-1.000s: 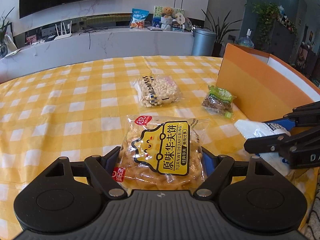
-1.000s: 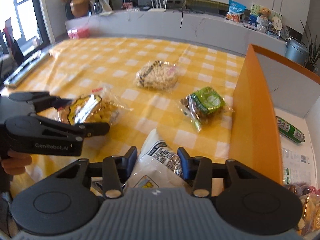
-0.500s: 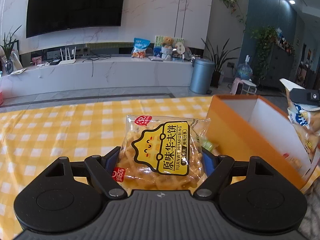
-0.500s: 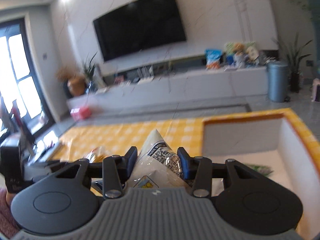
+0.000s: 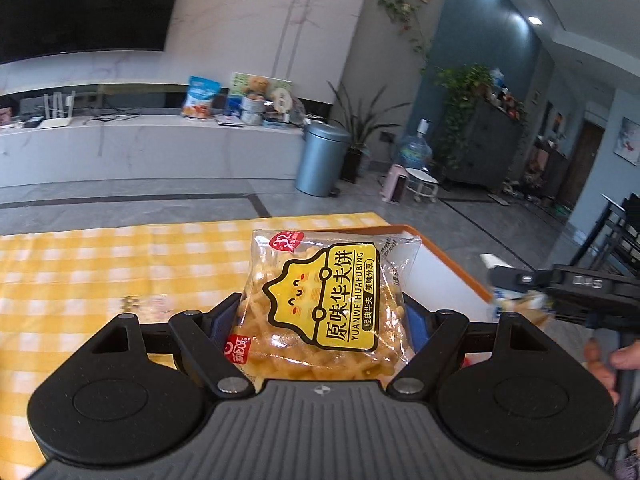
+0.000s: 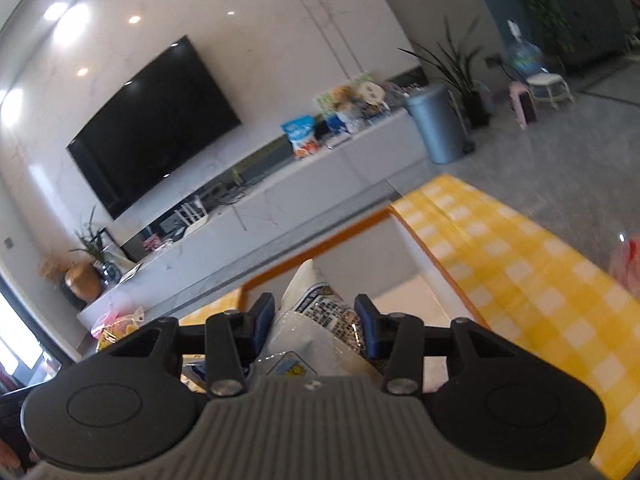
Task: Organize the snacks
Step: 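Lower the bread bag into the box and open the right gripper while the left carries the waffle bag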
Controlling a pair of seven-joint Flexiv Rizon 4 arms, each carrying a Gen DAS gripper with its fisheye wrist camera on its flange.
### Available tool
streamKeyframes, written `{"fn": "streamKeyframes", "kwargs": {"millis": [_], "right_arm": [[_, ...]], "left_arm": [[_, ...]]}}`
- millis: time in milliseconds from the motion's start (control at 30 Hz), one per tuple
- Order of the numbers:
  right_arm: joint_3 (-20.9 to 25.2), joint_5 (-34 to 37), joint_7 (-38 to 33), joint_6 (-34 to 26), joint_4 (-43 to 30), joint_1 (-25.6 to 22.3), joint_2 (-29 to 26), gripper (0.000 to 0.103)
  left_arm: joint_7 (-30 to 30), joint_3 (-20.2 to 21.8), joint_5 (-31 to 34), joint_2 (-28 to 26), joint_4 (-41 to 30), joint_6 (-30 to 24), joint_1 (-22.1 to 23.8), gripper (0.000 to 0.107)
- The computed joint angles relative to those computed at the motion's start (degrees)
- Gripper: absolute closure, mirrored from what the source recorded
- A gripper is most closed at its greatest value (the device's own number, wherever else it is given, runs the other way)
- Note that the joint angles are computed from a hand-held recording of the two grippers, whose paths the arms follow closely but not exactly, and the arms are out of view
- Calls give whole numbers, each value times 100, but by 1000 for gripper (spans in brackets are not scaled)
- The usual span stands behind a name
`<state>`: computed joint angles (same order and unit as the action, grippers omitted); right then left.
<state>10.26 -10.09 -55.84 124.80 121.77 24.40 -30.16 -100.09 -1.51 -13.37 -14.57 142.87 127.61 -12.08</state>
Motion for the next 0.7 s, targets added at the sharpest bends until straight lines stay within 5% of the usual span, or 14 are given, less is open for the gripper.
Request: {"fn": "streamKeyframes", "kwargs": {"millis": [167,300,500,700], "right_arm": [[-45,-125,-56,-242,-425,29,-264,60],[593,-1161,603,-516,-1116,-691,-818,60],[1518,-2362,1173,-1668,-1975,-1446,-1508,60],[2435,-2477,1014,-2178,-2327,-1895,-1992,59]], "left_arm": [[36,-69,-10,-220,-293,-161,-35,15],[182,-3,-201,-260,-399,-357,-171,15],[1089,363,-1444,-258,-468,-484,-956,15],[1285,280,-1908,-187,-389,-518,-980,15]]}}
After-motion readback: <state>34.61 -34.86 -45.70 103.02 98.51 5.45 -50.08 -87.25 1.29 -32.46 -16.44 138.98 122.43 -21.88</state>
